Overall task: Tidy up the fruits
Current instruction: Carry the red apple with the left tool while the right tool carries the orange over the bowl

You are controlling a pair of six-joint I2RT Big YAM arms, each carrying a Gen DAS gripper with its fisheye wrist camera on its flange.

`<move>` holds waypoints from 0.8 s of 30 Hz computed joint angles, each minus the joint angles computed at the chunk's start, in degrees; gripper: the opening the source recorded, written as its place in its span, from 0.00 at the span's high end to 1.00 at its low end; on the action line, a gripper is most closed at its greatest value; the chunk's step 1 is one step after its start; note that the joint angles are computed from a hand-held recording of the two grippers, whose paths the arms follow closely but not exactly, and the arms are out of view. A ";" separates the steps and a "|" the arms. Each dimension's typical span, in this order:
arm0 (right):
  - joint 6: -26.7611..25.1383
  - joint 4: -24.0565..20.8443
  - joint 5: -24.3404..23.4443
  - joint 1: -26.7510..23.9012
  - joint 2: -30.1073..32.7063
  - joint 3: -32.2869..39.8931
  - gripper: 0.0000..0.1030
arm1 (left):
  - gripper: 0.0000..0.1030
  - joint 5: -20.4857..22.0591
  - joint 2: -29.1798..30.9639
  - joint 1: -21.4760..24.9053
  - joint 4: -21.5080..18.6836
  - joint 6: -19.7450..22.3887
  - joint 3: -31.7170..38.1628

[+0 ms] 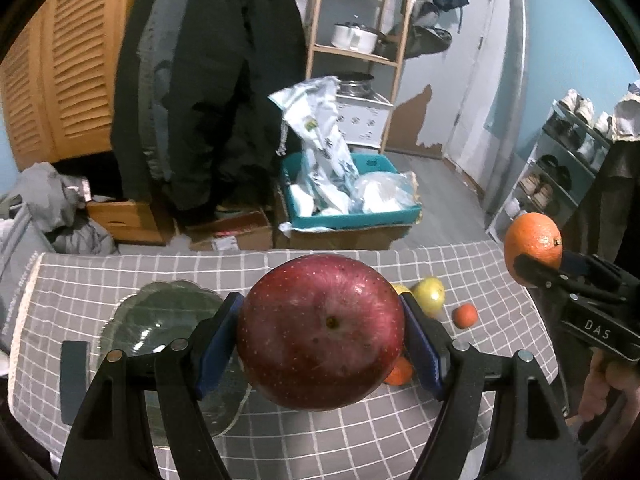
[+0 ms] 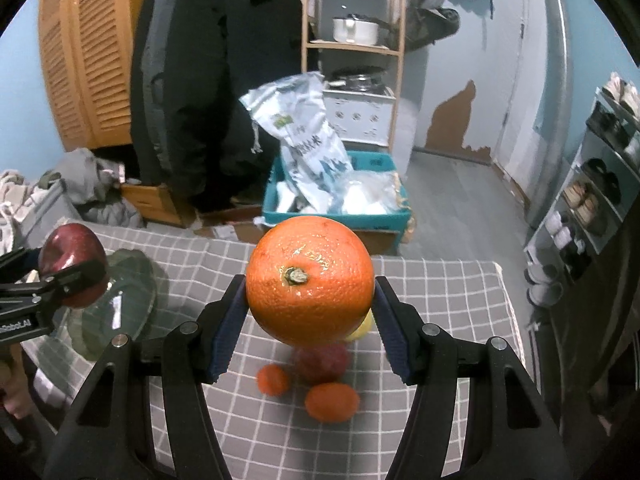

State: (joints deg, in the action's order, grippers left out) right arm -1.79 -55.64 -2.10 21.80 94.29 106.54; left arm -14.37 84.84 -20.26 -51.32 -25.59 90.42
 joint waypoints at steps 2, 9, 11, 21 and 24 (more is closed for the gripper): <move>-0.06 -0.17 -0.12 0.80 0.40 0.88 0.40 | 0.24 -0.48 -0.73 0.52 -0.06 -0.22 -0.53; -0.31 -1.26 -0.35 3.56 2.69 4.44 0.40 | 0.24 -2.31 -3.51 2.77 -0.17 -0.97 -3.34; -0.41 -1.62 -0.35 4.33 3.47 5.50 0.40 | 0.24 -2.43 -4.27 3.57 -0.14 -1.20 -4.20; 0.14 -4.80 -2.26 8.52 8.79 11.98 0.40 | 0.24 -2.95 -7.79 7.73 -0.76 -2.03 -8.40; 0.23 -6.07 -2.96 9.75 10.75 14.29 0.40 | 0.24 -3.14 -8.31 8.96 -1.28 -2.31 -9.23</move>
State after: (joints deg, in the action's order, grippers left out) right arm -1.57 -61.72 -5.06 31.55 105.04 120.83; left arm -17.50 76.54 -11.30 -52.60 -27.90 81.18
